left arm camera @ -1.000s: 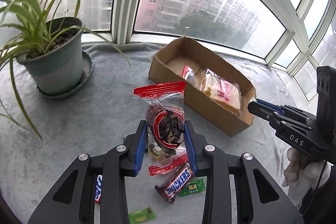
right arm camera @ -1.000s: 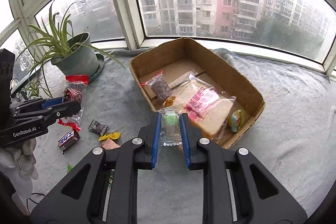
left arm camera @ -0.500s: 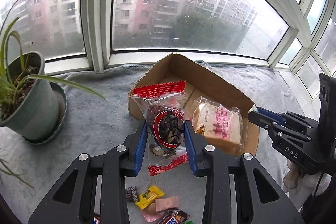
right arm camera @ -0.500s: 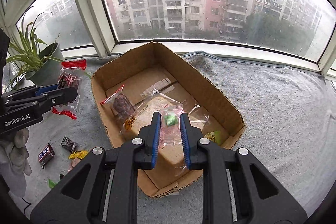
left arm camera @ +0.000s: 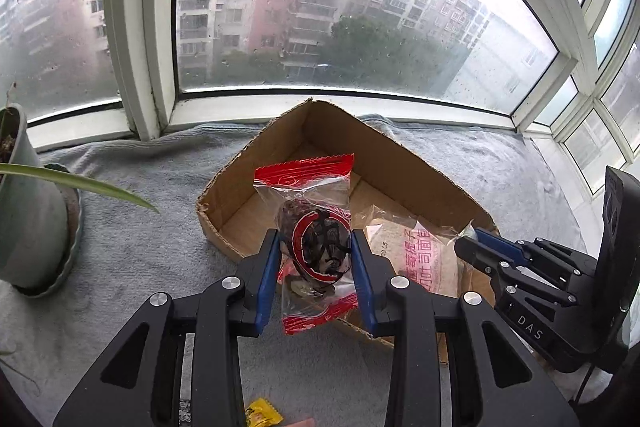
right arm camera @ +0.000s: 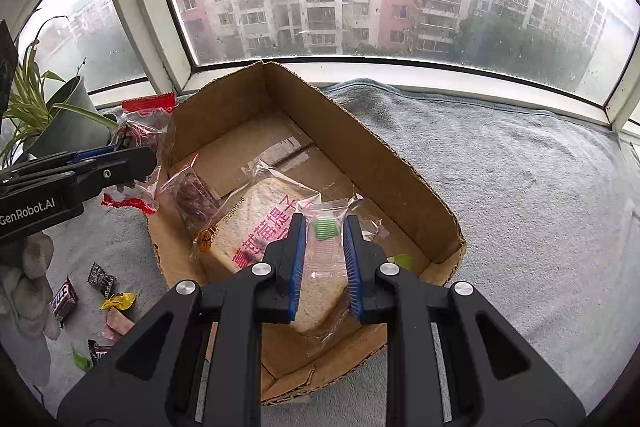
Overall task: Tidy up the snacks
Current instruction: 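Carry the red bag in the left gripper while the right gripper carries the candy bag to the box, then open the left gripper in the box while the right gripper releases the candy bag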
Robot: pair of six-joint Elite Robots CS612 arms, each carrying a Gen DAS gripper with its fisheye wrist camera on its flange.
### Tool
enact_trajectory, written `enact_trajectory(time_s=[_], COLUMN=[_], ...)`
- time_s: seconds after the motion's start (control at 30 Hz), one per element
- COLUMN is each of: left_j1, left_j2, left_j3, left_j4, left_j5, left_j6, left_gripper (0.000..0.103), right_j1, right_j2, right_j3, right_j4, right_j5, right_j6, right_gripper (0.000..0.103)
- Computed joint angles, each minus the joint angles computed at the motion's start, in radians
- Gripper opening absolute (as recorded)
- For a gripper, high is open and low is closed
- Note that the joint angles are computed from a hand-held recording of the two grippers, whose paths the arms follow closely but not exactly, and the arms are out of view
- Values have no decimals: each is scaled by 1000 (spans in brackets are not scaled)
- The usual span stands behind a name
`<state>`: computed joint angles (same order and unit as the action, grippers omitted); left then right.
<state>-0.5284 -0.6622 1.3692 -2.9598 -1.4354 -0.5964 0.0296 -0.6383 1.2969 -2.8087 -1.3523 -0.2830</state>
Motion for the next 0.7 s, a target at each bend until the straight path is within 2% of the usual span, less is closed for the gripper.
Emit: enact_trajectory(time_s=[0.1, 0.13, 0.17, 0.2, 0.23, 0.27, 0.5, 0.7], left_j1=[-1, -2, -1, 0, 0, -1, -1, 0], left_j2=[5, 7, 7, 7, 6, 5, -13, -48], left_j3=[-7, -12, -17, -20, -18, -14, 10, 61], left_j4=[-2, 7, 26, 34, 28, 23, 5, -30], left_j5=[-2, -6, -12, -19, -20, -15, 1, 18], left_j6=[-2, -4, -9, -14, -17, -16, -13, -12], left_gripper=[33, 35, 45, 50, 54, 54, 54, 54], right_j1=[-1, 0, 1, 2, 3, 3, 9, 10], right_j2=[-1, -1, -3, -5, -7, -10, -28, -59], right_j3=[0, 1, 3, 10, 17, 25, 46, 85], right_j4=[3, 3, -2, -20, -43, -61, -70, -89], right_j5=[8, 4, -4, -9, -13, -13, -7, 9], right_j6=[-8, -15, -20, -25, -28, -31, -50, -57], right_gripper=[20, 23, 37, 46, 64, 69, 69, 69])
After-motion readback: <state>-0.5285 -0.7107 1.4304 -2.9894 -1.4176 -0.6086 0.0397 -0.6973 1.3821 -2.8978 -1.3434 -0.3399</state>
